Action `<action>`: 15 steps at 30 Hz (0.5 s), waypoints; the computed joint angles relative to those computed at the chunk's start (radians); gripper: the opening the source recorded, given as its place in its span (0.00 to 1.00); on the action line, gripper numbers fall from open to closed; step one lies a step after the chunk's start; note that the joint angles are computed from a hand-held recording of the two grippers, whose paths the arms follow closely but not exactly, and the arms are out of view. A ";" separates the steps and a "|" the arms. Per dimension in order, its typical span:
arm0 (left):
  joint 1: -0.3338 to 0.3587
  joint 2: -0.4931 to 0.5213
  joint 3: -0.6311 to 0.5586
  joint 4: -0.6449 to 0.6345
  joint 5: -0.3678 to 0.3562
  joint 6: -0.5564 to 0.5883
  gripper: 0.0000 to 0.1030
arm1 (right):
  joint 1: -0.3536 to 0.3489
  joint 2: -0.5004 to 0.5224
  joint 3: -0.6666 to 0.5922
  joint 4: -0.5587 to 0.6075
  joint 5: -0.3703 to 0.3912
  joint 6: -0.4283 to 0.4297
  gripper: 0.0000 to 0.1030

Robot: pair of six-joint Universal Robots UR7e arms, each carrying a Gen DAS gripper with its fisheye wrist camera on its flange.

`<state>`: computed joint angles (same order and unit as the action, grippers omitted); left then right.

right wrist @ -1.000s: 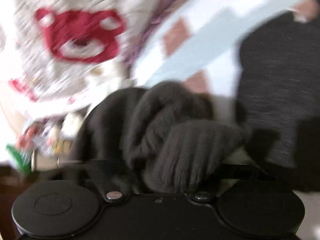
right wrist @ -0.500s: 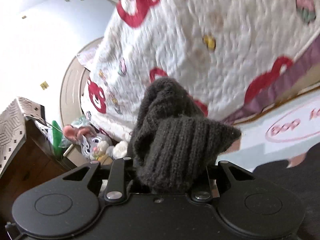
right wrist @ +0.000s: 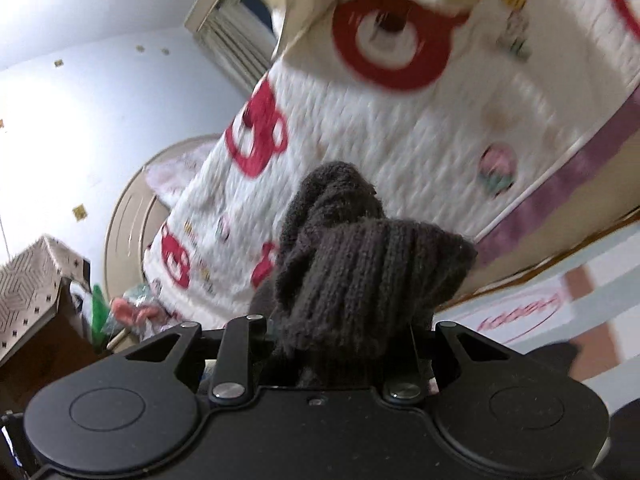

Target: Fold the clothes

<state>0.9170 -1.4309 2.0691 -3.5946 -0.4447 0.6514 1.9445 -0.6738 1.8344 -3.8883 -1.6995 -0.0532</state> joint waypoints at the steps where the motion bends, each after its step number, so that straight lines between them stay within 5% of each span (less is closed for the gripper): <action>1: -0.011 0.010 -0.008 -0.008 -0.008 0.014 0.09 | -0.001 -0.024 0.024 -0.015 -0.006 -0.010 0.32; 9: -0.092 0.035 -0.033 -0.006 -0.072 0.033 0.09 | 0.025 -0.193 0.173 -0.116 -0.097 -0.106 0.32; 15: -0.157 0.007 -0.026 -0.018 -0.090 0.056 0.09 | 0.066 -0.317 0.253 -0.091 -0.158 -0.069 0.32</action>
